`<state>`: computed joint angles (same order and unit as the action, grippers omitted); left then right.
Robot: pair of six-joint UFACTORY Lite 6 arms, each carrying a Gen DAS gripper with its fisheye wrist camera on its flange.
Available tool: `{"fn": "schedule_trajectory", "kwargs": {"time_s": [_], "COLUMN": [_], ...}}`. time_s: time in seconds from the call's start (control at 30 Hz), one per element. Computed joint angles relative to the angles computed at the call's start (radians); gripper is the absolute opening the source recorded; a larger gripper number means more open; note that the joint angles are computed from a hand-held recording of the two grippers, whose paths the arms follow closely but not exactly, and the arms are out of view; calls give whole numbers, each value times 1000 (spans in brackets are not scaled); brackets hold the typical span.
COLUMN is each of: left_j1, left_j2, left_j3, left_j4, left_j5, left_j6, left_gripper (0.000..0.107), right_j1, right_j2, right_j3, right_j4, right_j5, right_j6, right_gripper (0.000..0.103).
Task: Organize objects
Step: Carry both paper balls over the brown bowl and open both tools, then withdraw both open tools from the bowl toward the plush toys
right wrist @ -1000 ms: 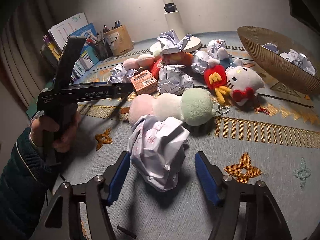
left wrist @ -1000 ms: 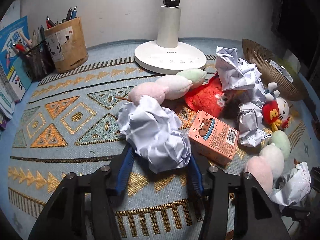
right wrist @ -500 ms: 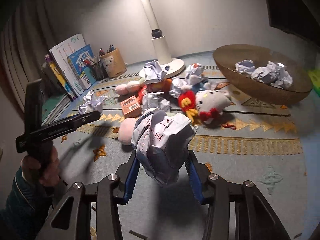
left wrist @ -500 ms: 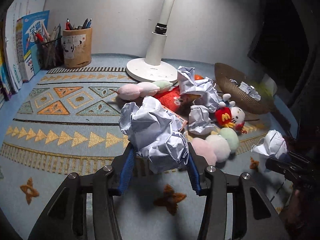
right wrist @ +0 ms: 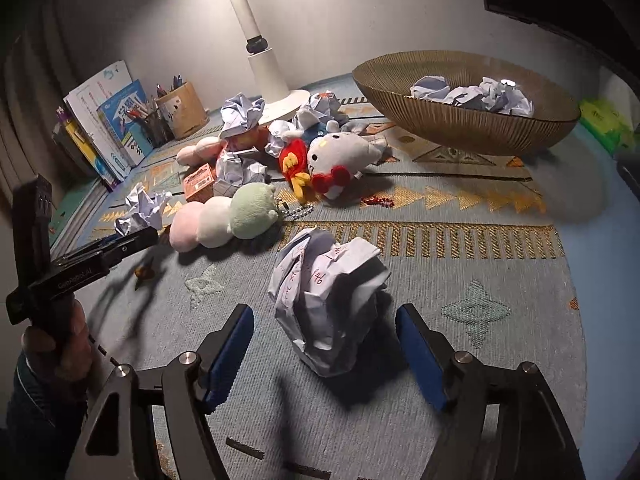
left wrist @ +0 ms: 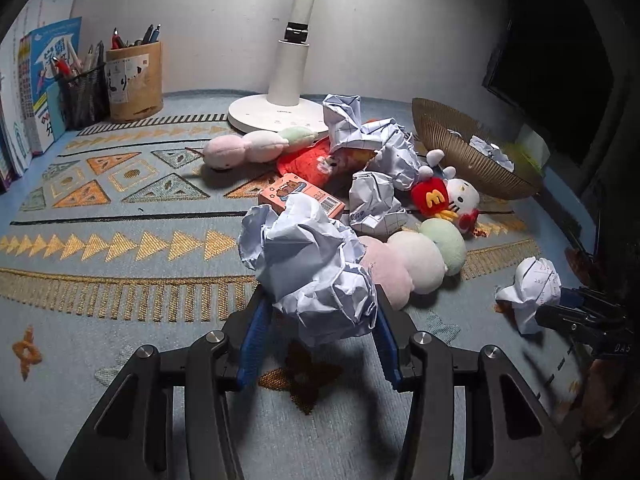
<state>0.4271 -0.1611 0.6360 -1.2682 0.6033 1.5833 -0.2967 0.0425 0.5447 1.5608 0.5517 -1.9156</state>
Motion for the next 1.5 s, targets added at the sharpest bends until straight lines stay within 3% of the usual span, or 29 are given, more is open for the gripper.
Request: {"fn": "schedule_trajectory", "kwargs": {"time_s": [0.2,0.33,0.5,0.6,0.7,0.83,0.93,1.1,1.27,1.33,1.37,1.5], "left_j1": [-3,-28,-123,-265,-428,-614,-688,-754,-775,-767,-758,-738], "left_j2": [-12,-56,-116,-108,-10,223,427,711,837,887,894,789], "left_j3": [-11,-23,50,167,343,650,895,1273,1420,1468,1465,1279], "left_j4": [-5,3,73,135,232,513,664,846,867,849,811,663], "left_j5": [-7,-36,-21,-78,-168,-253,-211,-85,-50,-15,-4,-60], "left_j6": [1,-34,-197,-338,-507,-845,-1037,-1270,-1338,-1356,-1332,-1166], "left_gripper": [45,45,45,45,45,45,45,45,54,61,67,67], "right_j1": [-41,-41,-109,-168,-210,-203,-177,-156,-131,-131,-140,-163], "right_j2": [79,73,-30,-77,-84,30,161,293,342,391,422,419], "right_j3": [63,68,65,134,256,489,667,827,865,907,932,908], "right_j4": [-41,-41,-93,-141,-134,-128,-206,-291,-352,-401,-402,-380], "right_j5": [97,112,162,198,195,105,21,5,-37,-22,-6,1], "right_j6": [110,113,145,205,247,370,548,692,734,788,794,770], "right_gripper": [72,48,47,47,47,48,47,47,48,60,64,67]}}
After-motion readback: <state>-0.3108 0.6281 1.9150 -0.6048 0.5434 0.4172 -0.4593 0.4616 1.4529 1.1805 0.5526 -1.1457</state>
